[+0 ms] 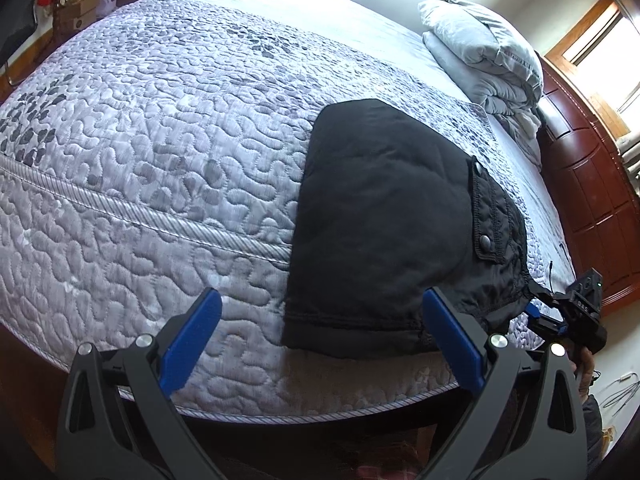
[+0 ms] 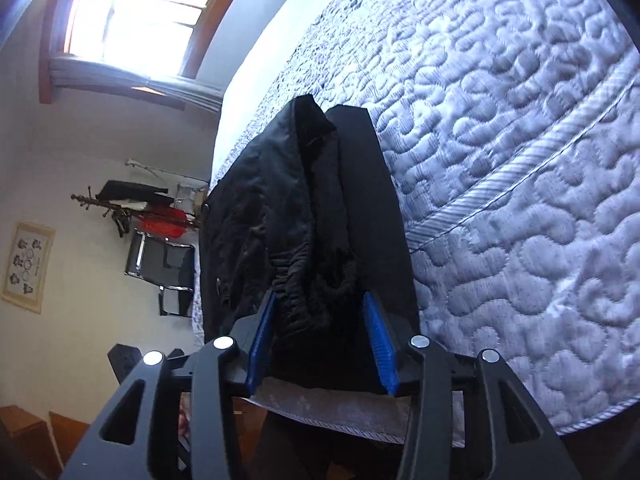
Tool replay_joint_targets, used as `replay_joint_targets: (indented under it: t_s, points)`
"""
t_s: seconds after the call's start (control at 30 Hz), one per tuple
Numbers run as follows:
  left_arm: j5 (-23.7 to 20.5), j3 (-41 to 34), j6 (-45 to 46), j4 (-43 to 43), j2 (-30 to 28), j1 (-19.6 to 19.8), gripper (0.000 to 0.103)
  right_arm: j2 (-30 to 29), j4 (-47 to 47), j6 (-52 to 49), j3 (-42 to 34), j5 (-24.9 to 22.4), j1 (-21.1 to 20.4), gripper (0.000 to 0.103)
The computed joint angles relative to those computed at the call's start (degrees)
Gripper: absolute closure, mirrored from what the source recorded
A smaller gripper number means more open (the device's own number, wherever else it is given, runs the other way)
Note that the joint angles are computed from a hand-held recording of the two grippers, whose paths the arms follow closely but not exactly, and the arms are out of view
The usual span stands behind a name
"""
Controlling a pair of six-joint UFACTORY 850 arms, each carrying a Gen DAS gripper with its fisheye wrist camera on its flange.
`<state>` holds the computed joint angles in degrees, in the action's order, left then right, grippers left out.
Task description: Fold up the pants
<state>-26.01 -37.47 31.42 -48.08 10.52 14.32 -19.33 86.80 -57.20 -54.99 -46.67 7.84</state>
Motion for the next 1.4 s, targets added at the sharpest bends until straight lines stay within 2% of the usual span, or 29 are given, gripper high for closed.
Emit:
replay_joint_targets:
  t_s: [0.07,0.2,0.37,0.4,0.47,0.5,0.53,0.6,0.67,0.77,0.9,1.0,1.17,1.23,1.4]
  points:
    - [-0.5,-0.3,0.5,-0.4,-0.1,0.7,0.003,1.0,-0.7,0.2,0.4,0.6,-0.6,0.056]
    - [-2.2,-1.0,3.6,-2.5,-0.6,2.2,0.003,2.6,-0.5,1.0,1.0,-0.6,-2.0,0.039]
    - [-7.5,-3.9,10.2,-4.8,-3.1,4.4,0.003,4.7,-0.9,0.5,0.8,1.1,-2.4,0.039]
    - [-7.2,-4.5,9.3,-3.6,-3.3,4.3,0.003,5.2,-2.3,0.9,0.4,3.2,-2.3,0.039]
    - [-1.0,-5.4,1.7,5.4,-2.7,2.7,0.003,7.0,-6.6,3.6,-0.1,9.8,-0.6,0.035]
    - [1.7,-5.6,-3.2,10.6,-2.3,1.7,0.003,8.2,-11.4,6.8,-0.5,15.5,0.9,0.029]
    - [4.2,-5.8,-7.1,15.0,-2.2,0.8,0.003,8.9,-15.0,9.4,-0.8,19.1,2.1,0.026]
    - [4.9,-6.6,-9.0,16.7,-2.4,0.2,0.003,9.5,-24.2,16.2,-2.0,24.5,4.4,0.024]
    - [4.9,-7.4,-9.2,15.5,-3.0,-0.4,0.003,9.4,-29.1,19.6,-2.8,26.5,5.9,0.024]
    - [5.4,-8.3,-12.4,17.4,-3.9,-2.5,0.003,9.1,-32.2,20.8,-4.4,27.2,8.0,0.021]
    - [6.2,-9.3,-17.3,21.7,-4.3,-5.6,0.003,8.5,-38.0,24.1,-6.5,27.5,10.1,0.013]
    - [6.6,-10.2,-21.7,27.8,-4.1,-8.1,0.003,7.8,-39.1,24.0,-7.7,27.4,11.0,0.012]
    - [7.3,-11.2,-20.5,30.7,-3.6,-10.8,0.003,7.2,-44.8,28.1,-9.2,27.0,11.6,0.011]
    - [7.1,-12.1,-23.8,35.8,-4.2,-12.1,0.003,6.5,-47.4,30.6,-9.8,27.0,11.8,0.010]
    - [8.2,-12.8,-26.9,41.4,-5.3,-13.6,0.003,4.4,-46.7,30.7,-11.3,25.5,11.7,0.010]
